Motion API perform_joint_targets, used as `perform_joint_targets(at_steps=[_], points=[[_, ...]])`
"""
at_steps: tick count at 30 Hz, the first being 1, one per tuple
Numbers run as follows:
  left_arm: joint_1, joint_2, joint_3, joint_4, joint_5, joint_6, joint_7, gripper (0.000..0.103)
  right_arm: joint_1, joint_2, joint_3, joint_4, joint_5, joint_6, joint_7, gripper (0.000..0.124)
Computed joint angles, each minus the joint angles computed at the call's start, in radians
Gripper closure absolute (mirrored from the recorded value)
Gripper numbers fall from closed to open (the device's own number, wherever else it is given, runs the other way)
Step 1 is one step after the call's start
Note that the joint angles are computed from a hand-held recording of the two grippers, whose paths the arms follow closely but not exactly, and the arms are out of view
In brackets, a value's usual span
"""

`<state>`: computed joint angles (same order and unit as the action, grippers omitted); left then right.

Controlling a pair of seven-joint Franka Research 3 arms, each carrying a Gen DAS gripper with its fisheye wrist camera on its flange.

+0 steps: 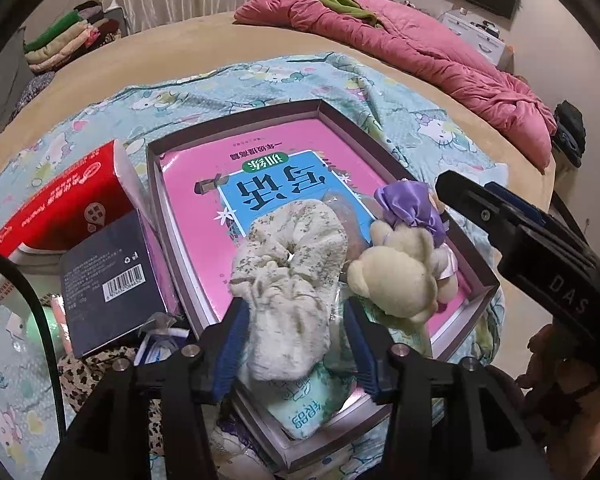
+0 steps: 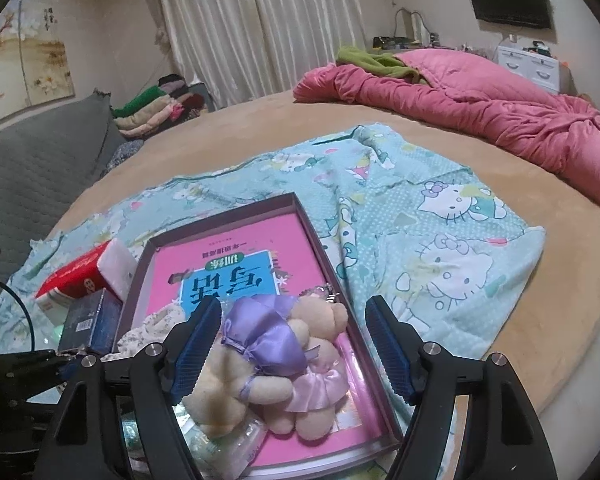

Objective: Organize soft objects
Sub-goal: 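Lower the scrunchie and bear onto the tray and open both tools, then move both open tools back toward the remaining pile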

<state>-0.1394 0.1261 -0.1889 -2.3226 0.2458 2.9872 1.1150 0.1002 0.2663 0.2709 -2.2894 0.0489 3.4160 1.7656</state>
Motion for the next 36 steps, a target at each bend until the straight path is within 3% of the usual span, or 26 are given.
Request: perform_joint_targets(at_steps=[6, 9, 15, 19, 22, 27, 31, 35, 36], points=[[0.000, -0.040, 0.004, -0.021, 0.015, 0.011, -0.006, 0.044, 0.081, -0.033, -0.070, -0.029, 0.062, 0.056, -0.023, 0.047], [-0.010, -0.064, 0.035, -0.035, 0.109, 0.028, -0.091, 0.038, 0.120, -0.049, -0.101, -0.041, 0.094, 0.081, -0.036, 0.047], [0.015, -0.108, 0.027, -0.071, 0.077, 0.050, -0.061, 0.034, 0.203, -0.066, -0.152, -0.041, 0.187, 0.087, -0.115, 0.047], [0.022, -0.138, 0.026, -0.100, 0.024, 0.062, -0.016, 0.031, 0.250, -0.078, -0.173, -0.039, 0.246, 0.086, -0.193, 0.047], [0.039, -0.160, 0.029, -0.116, 0.110, 0.070, -0.084, 0.030, 0.331, -0.082, -0.220, -0.032, 0.366, 0.097, -0.318, 0.047], [0.032, -0.197, 0.045, -0.158, 0.038, 0.104, -0.032, 0.027, 0.323, -0.094, -0.195, -0.033, 0.399, 0.099, -0.353, 0.046], [0.061, -0.231, 0.037, -0.184, 0.074, 0.114, -0.067, 0.027, 0.319, -0.102, -0.177, -0.031, 0.403, 0.098, -0.366, 0.046], [0.096, -0.266, 0.023, -0.209, 0.123, 0.118, -0.107, 0.026, 0.255, -0.108, -0.124, -0.038, 0.283, 0.083, -0.279, 0.045], [0.093, -0.275, 0.030, -0.218, 0.122, 0.120, -0.100, 0.025, 0.266, -0.108, -0.131, -0.035, 0.290, 0.076, -0.284, 0.045]])
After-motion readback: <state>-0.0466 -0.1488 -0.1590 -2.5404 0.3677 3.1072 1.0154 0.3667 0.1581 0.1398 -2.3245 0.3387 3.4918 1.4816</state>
